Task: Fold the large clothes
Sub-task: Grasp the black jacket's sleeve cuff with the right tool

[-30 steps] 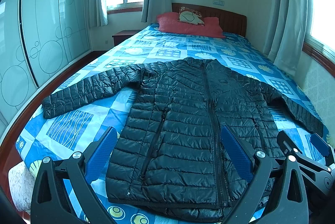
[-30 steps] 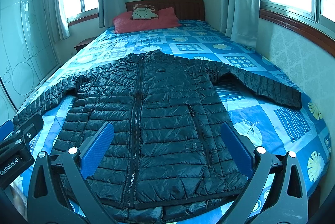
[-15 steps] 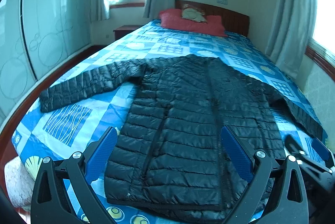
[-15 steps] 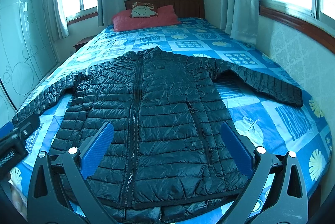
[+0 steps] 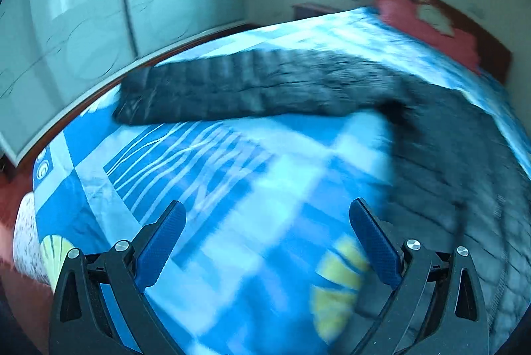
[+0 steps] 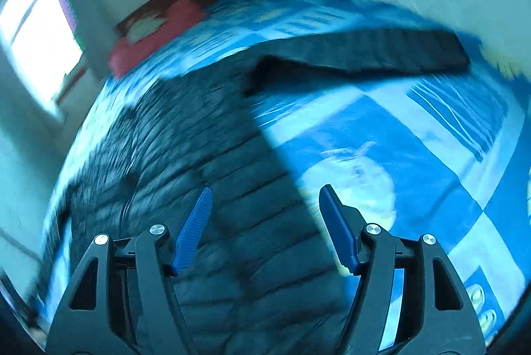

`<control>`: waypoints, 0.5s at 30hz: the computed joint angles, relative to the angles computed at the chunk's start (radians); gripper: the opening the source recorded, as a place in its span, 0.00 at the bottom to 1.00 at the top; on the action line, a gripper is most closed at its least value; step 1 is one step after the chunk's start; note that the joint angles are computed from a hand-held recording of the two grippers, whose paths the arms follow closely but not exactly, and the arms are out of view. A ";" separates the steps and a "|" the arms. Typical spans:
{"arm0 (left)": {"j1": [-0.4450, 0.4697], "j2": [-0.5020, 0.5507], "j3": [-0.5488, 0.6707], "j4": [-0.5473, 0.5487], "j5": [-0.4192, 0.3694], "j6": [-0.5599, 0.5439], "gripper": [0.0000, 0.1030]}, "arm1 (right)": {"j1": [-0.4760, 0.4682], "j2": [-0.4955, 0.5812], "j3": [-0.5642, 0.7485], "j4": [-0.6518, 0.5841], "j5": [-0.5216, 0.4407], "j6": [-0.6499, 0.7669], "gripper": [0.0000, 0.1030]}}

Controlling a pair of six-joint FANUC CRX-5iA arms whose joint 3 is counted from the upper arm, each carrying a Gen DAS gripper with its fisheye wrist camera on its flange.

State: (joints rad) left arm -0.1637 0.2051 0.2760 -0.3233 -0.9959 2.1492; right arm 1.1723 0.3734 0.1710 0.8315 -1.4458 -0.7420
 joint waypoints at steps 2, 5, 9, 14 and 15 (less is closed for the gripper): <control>0.022 0.031 0.019 -0.027 -0.016 0.038 0.95 | -0.008 -0.097 -0.152 0.021 0.017 -0.155 0.66; 0.052 0.069 0.040 -0.058 -0.033 0.090 0.95 | -0.018 -0.210 -0.334 0.068 0.016 -0.348 0.66; 0.081 0.095 0.047 -0.041 -0.054 0.124 0.95 | -0.043 -0.356 -0.554 0.097 0.021 -0.594 0.66; 0.043 0.117 0.082 -0.119 -0.094 0.157 0.96 | -0.087 -0.454 -0.734 0.147 0.065 -0.813 0.66; 0.042 0.118 0.083 -0.123 -0.096 0.161 0.96 | -0.101 -0.469 -0.763 0.167 0.078 -0.832 0.66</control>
